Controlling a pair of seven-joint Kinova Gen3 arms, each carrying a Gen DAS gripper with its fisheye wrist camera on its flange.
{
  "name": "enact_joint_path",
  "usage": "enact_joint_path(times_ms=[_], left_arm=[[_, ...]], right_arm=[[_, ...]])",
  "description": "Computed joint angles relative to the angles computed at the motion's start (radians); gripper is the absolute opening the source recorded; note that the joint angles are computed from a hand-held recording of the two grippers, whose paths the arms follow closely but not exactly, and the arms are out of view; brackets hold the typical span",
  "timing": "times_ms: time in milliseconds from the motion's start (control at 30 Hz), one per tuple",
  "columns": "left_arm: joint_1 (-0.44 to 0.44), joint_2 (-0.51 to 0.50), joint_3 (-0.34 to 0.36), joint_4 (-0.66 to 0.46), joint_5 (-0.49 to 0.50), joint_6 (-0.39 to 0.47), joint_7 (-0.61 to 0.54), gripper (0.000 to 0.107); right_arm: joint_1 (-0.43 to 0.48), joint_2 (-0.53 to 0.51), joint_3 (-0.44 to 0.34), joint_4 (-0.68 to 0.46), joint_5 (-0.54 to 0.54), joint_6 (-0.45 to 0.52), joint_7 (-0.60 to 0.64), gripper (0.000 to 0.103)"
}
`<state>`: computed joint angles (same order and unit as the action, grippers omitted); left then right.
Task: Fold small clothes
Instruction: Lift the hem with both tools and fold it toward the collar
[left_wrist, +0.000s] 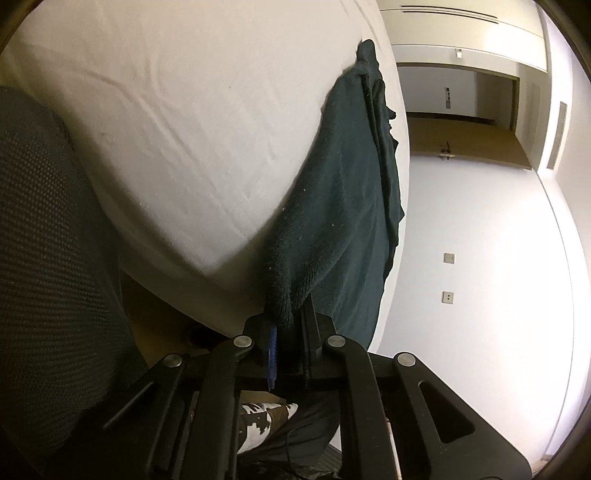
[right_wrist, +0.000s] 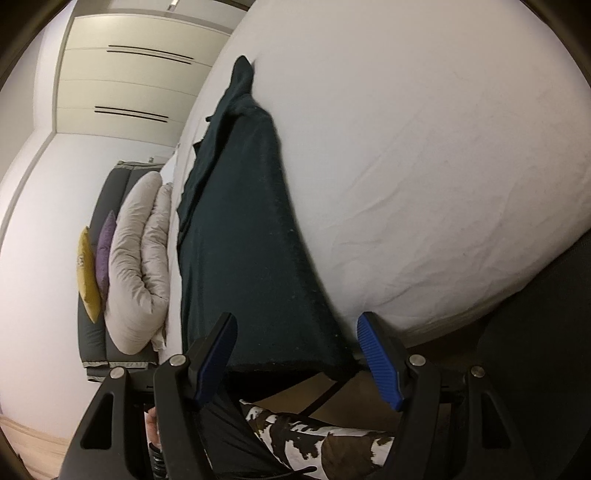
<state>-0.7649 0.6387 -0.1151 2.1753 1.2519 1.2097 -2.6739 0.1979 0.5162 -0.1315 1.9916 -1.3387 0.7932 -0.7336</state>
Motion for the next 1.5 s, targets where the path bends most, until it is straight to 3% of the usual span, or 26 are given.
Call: enact_joint_path(times_ms=[200, 333, 400, 467, 533, 800, 1067, 1300, 1500], left_arm=[[0.033, -0.031, 0.006, 0.008, 0.017, -0.024, 0.015, 0.008], [0.039, -0.034, 0.002, -0.003, 0.006, -0.029, 0.03, 0.008], [0.035, -0.03, 0.002, -0.014, -0.001, -0.027, 0.032, 0.008], [0.035, -0.032, 0.006, -0.021, -0.005, -0.027, 0.032, 0.007], [0.034, -0.042, 0.01, -0.023, -0.004, -0.026, 0.029, 0.007], [0.0, -0.065, -0.004, -0.012, 0.001, 0.007, -0.004, 0.007], [-0.025, -0.118, -0.012, -0.026, 0.047, 0.093, -0.007, 0.007], [0.0, -0.158, -0.006, -0.139, 0.124, 0.134, 0.059, 0.007], [0.039, -0.139, 0.026, -0.313, 0.181, 0.073, 0.163, 0.007]], right_arm=[[-0.035, 0.021, 0.008, -0.052, 0.143, 0.015, -0.142, 0.071], [-0.007, 0.05, -0.028, -0.054, 0.139, 0.013, -0.134, 0.062], [0.004, 0.05, -0.039, -0.052, 0.14, 0.017, -0.114, 0.049], [-0.001, 0.051, -0.04, -0.061, 0.159, 0.026, -0.115, 0.024], [-0.012, 0.041, -0.043, -0.066, 0.182, 0.022, -0.113, 0.01], [0.013, 0.009, -0.069, -0.048, 0.108, 0.028, -0.017, 0.008], [0.019, -0.027, -0.036, -0.047, -0.047, 0.128, 0.114, 0.008], [-0.014, -0.02, -0.013, -0.172, -0.12, 0.193, 0.102, 0.008], [-0.042, 0.038, -0.022, -0.381, -0.087, 0.156, -0.004, 0.008]])
